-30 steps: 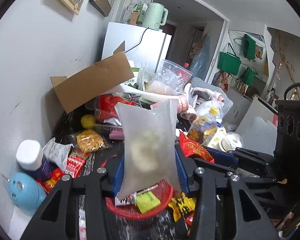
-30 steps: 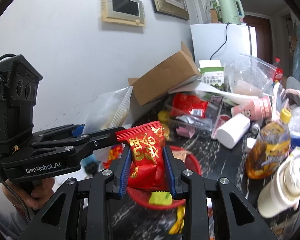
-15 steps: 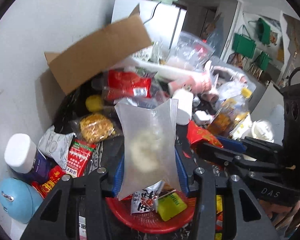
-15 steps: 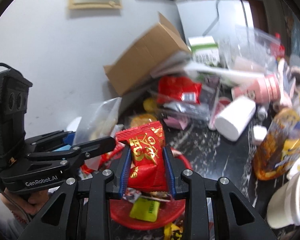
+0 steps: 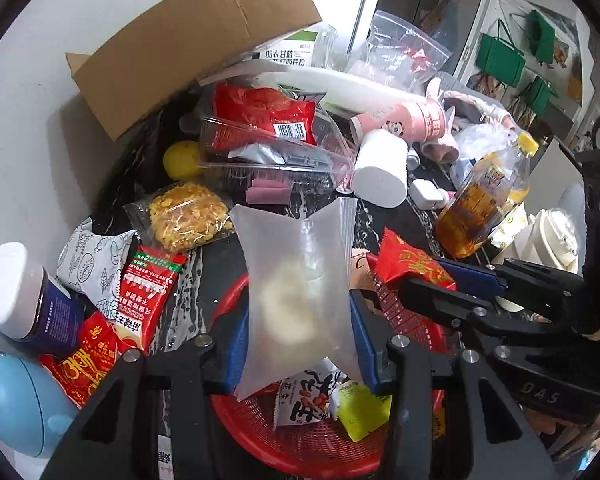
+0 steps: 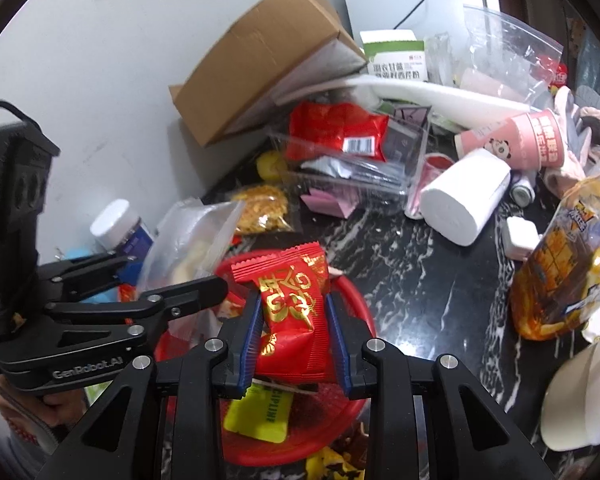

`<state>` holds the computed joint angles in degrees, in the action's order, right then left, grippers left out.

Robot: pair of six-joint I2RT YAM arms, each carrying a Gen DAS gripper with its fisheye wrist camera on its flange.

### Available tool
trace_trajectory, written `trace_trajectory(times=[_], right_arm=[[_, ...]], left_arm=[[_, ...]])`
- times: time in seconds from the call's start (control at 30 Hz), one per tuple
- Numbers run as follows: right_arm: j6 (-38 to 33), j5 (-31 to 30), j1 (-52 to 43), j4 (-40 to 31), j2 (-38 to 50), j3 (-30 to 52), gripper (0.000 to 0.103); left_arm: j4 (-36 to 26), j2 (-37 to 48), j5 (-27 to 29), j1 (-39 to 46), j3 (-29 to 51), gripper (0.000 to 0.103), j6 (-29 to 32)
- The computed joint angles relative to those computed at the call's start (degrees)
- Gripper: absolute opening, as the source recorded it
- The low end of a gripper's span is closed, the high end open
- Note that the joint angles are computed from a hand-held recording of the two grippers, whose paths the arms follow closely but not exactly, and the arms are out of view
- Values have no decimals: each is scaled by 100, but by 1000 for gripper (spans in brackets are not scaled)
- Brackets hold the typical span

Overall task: Organize snacks
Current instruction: 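Release the red packet into the basket with the right tool while the left tool releases the clear bag, then move both open tools back toward the lollipop and candy wrappers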

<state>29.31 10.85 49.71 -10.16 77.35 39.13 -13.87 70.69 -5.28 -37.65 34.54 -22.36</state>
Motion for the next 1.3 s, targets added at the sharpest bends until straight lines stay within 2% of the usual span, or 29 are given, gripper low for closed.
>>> trace_trajectory(times=[0.37, 0.57, 0.67, 0.73, 0.87, 0.93, 1.07, 1.3], right_arm=[[-7, -22, -92, -107, 567, 156, 31], [5, -129, -112, -109, 576, 139, 31], [37, -142, -114, -163, 597, 162, 32], [54, -158, -126, -186, 577, 163, 32], [105, -74, -116, -297, 509, 170, 35], [110, -48, -109, -337, 444, 161, 35], [131, 74, -39, -436, 299, 158, 43], [185, 278, 157, -626, -34, 146, 43]], left_arm=[[-120, 705, 33, 80, 237, 44, 148], [-210, 846, -69, 67, 324, 45, 214], [-337, 942, -147, 28, 428, 49, 232], [-448, 1019, -291, -27, 519, 59, 176], [-617, 1094, -394, -78, 628, 61, 108], [-678, 1078, -435, -93, 646, 61, 89], [-762, 897, -512, -169, 635, 61, 68], [-955, 356, -644, -327, 605, 61, 11]])
